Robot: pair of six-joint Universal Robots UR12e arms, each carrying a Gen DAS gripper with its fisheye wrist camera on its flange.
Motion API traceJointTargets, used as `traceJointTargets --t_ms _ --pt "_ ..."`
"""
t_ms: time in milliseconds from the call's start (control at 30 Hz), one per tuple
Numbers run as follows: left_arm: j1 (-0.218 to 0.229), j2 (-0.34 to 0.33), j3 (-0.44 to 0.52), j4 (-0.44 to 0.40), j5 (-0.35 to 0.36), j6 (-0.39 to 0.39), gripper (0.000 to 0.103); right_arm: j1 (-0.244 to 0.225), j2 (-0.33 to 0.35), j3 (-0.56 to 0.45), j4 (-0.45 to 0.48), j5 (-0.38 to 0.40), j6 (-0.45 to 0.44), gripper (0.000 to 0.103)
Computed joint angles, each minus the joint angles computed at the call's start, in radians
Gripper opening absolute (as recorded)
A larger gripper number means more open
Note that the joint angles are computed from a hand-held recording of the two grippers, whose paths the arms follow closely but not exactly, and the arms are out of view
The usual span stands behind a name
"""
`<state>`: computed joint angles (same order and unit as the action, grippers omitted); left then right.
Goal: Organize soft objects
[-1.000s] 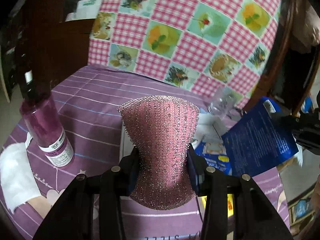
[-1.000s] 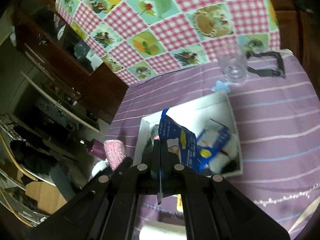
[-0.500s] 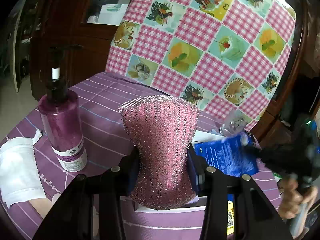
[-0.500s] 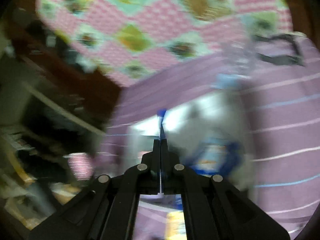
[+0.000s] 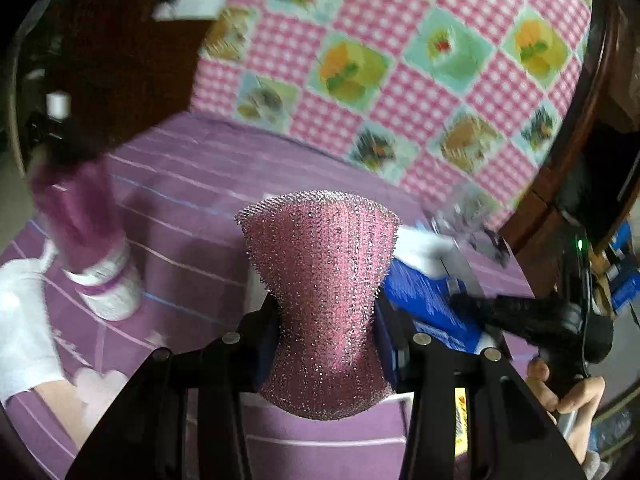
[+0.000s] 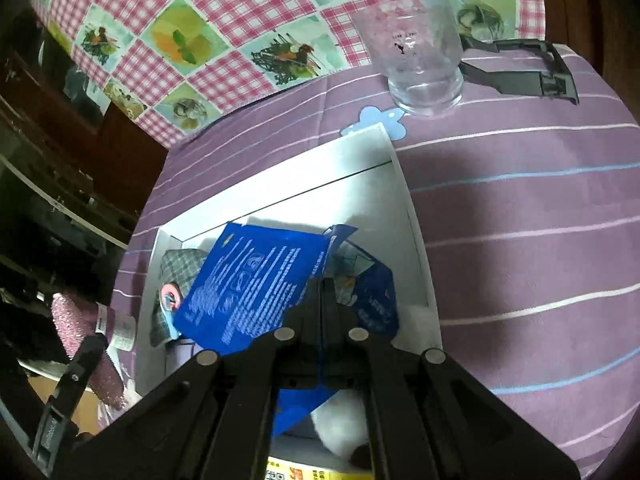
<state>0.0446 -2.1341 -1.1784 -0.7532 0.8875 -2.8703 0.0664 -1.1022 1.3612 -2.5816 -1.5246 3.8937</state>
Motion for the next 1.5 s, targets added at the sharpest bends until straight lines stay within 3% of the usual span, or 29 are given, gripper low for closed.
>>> traceJointTargets --t_ms 67,133,333,400,500,600,667,733,833,933,1067,1200,1267,1333,1400,1500 --pt "-0.015 -0.003 0.008 -0.043 0.015 0.034 0.042 0.001 -0.004 0.006 -0.003 -0.02 0.024 0.001" --pt "-0.034 -0.007 0.015 -0.051 0.076 0.051 0.042 0.001 -0.007 0.01 -0.002 -0.034 0.053 0.001" --pt "-0.066 -0.037 0.034 -0.076 0.227 0.03 0.044 0.012 -0.015 0.021 -0.027 -0.121 0.115 0.002" --pt "-0.067 -0.033 0.017 -0.032 0.247 0.054 0.053 0.007 -0.016 0.015 -0.003 -0.088 0.114 0.002" --pt "-0.062 -0.031 0.018 -0.047 0.214 0.081 0.063 0.0 -0.015 0.004 0.026 -0.025 0.099 0.005" --pt "-0.063 -0.022 0.003 -0.02 0.211 0.103 0.072 0.006 -0.021 0.0 0.021 -0.025 0.093 0.02" --pt "-0.063 -0.017 -0.009 0.001 0.208 0.107 0.074 0.015 -0.024 0.004 -0.014 -0.046 0.076 0.053" --pt "-0.063 -0.012 -0.02 0.023 0.208 0.103 0.074 0.022 -0.024 -0.004 -0.01 -0.062 0.047 0.06" --pt "-0.065 -0.007 -0.041 0.081 0.227 0.096 0.074 0.029 -0.022 -0.039 0.102 -0.093 0.03 0.06" --pt "-0.068 0.004 -0.075 0.178 0.242 0.102 0.074 0.042 -0.013 -0.099 0.287 -0.164 0.009 0.06" --pt "-0.069 0.015 -0.104 0.251 0.221 0.123 0.074 0.059 -0.001 -0.142 0.383 -0.225 -0.019 0.06" --pt "-0.068 0.014 -0.093 0.206 0.204 0.134 0.074 0.063 -0.008 -0.126 0.318 -0.204 -0.057 0.06" --pt "-0.066 0.01 -0.079 0.162 0.199 0.113 0.074 0.066 0.0 -0.138 0.339 -0.218 -0.067 0.06" --pt "-0.063 0.008 -0.079 0.178 0.214 0.047 0.074 0.067 0.008 -0.146 0.348 -0.226 -0.072 0.06" --pt "-0.054 0.007 -0.085 0.202 0.182 0.021 0.074 0.069 0.008 -0.143 0.33 -0.237 -0.068 0.06" --pt "-0.047 0.007 -0.088 0.221 0.142 0.001 0.074 0.084 -0.01 -0.113 0.228 -0.296 -0.086 0.06"
